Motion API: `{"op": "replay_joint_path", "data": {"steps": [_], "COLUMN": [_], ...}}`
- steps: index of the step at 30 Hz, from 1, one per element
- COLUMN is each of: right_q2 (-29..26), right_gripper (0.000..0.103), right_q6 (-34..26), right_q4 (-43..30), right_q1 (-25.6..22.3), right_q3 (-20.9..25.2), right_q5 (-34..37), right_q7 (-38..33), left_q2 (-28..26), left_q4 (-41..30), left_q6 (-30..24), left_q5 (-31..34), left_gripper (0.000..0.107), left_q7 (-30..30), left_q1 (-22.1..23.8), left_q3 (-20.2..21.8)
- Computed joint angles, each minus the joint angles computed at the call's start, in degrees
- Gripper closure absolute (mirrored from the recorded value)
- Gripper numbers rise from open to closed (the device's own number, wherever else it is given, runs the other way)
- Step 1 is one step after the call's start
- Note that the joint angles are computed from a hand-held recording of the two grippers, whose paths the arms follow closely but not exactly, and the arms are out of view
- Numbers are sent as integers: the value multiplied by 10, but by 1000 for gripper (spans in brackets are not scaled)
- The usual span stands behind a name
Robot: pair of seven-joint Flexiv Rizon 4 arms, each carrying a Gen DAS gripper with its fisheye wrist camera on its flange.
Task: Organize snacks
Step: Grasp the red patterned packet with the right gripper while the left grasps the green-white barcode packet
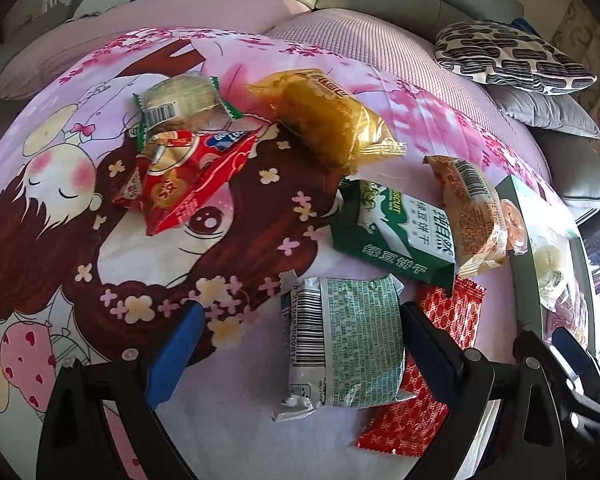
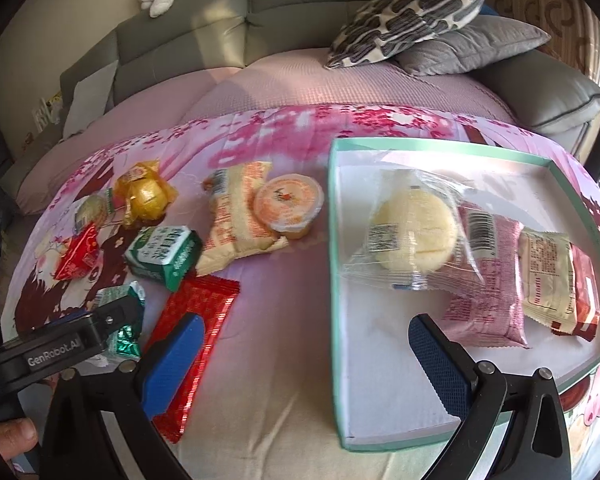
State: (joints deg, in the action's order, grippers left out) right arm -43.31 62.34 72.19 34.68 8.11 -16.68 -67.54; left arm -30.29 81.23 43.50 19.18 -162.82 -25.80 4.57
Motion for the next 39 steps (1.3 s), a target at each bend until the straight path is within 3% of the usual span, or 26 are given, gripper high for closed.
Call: {"op": "replay_joint_path", "data": {"steps": [10,15,26,36,39], "right_q2": [-15,-30,-58,-45,-39], "right_gripper": [3,8,8,8,15], "right_q6": [-19,-45,-86,-94,-90], "right_q4": [-20,-39,-76,-57,-48], "right_q1": [21,33,62,41,38], "right_q3": [22,17,-7,6,4], "right_q5": [-3,-1,-21,-1,-1], "right_q7": [-63,-77,-87,-105,-104], "left_q2": [33,40,35,34,31], "left_q4": [40,50,41,37,31], "left_q6": [-2,-1,-10,-21,-28], "left_q5": [12,18,18,18,18], "left_gripper": [9,9,9,9,9], "left_q7": [-37,-48,-44,-39,-36], "left_q1": [3,8,13,12,11], "left_q3": [4,-1,-6,-6,-7]}}
